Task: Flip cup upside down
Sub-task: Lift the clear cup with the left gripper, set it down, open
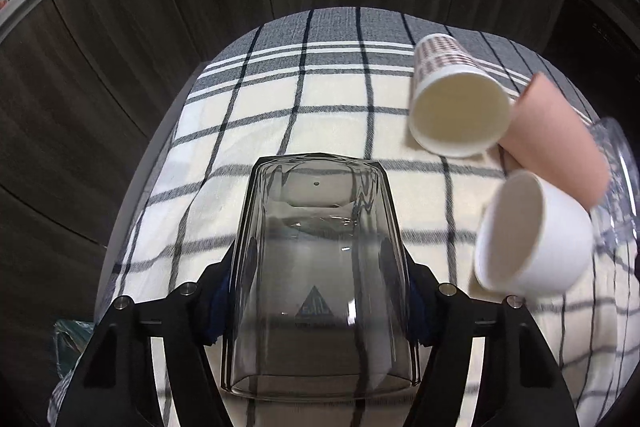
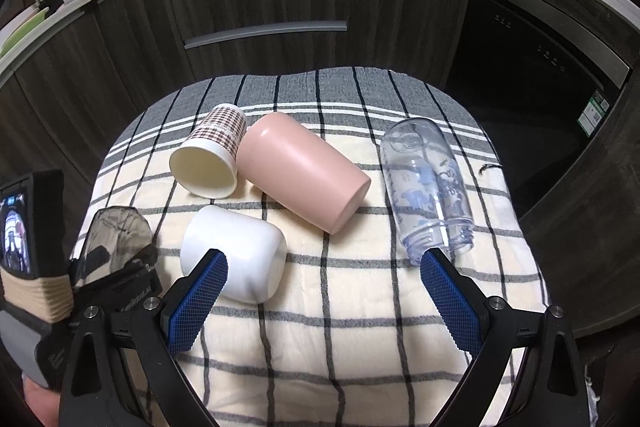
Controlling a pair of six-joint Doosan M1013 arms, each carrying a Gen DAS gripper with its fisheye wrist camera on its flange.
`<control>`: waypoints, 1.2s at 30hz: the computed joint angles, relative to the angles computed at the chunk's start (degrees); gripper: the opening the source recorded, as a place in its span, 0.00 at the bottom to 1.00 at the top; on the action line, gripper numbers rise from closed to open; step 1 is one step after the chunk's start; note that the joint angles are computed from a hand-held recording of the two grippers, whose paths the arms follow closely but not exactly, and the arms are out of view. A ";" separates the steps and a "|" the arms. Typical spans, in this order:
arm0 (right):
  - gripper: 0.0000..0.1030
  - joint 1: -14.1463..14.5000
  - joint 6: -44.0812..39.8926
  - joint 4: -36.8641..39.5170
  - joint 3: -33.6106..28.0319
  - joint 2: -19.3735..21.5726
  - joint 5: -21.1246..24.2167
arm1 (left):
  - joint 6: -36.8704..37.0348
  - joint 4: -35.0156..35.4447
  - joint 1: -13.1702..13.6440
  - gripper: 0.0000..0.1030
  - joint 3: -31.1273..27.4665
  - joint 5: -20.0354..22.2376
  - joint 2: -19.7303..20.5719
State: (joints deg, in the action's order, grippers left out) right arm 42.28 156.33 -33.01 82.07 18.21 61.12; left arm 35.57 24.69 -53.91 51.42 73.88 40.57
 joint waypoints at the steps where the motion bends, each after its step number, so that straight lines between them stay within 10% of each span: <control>1: 0.95 0.03 0.01 0.17 0.07 -0.19 0.12 | -0.09 0.02 -0.24 0.65 0.52 -0.15 -0.43; 36: 0.95 3.89 9.24 1.69 15.28 -13.61 9.64 | 4.26 -1.08 -10.22 0.66 1.84 -2.69 -0.70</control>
